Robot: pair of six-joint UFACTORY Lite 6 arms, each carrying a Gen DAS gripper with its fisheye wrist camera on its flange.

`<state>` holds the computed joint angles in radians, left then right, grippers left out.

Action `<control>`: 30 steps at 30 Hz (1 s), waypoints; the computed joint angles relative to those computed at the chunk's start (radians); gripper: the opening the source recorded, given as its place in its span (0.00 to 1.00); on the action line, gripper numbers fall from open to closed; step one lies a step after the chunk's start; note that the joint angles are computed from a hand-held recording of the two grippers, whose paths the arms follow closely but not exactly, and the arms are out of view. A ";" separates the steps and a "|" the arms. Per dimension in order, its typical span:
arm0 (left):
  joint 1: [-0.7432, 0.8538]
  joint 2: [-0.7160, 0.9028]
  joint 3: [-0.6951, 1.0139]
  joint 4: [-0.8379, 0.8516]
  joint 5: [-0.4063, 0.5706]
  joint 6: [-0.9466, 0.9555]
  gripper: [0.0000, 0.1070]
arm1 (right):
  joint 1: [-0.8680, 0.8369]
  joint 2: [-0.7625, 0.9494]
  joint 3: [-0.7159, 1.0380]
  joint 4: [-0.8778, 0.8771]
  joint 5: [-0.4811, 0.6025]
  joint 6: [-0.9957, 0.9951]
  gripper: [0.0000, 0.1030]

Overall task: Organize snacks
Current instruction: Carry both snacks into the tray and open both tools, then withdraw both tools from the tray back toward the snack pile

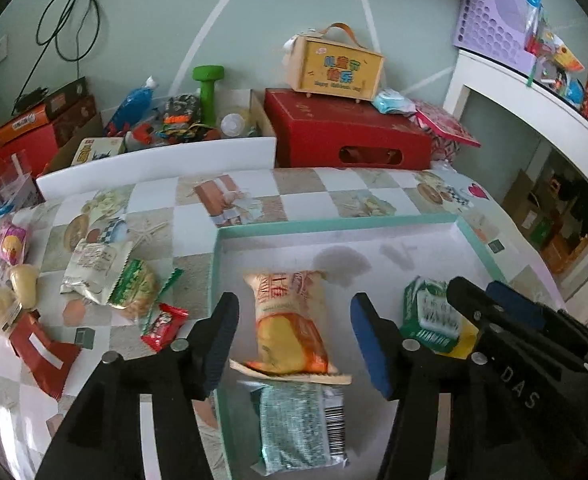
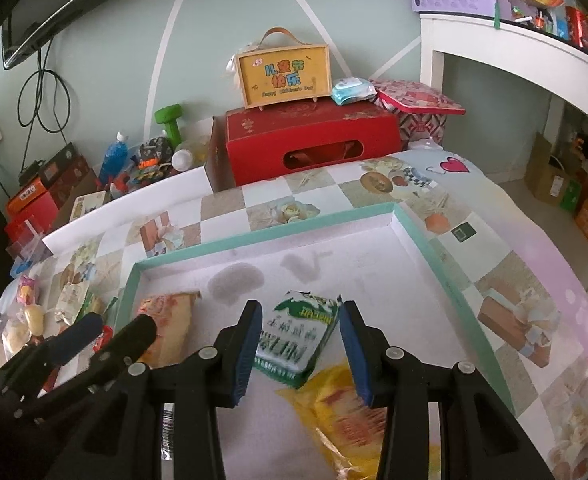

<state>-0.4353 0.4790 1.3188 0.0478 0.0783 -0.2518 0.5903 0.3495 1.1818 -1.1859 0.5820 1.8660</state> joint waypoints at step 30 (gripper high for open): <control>0.284 -0.091 -0.112 0.670 0.136 -0.810 0.94 | 0.085 0.187 0.218 0.077 0.061 -0.101 1.00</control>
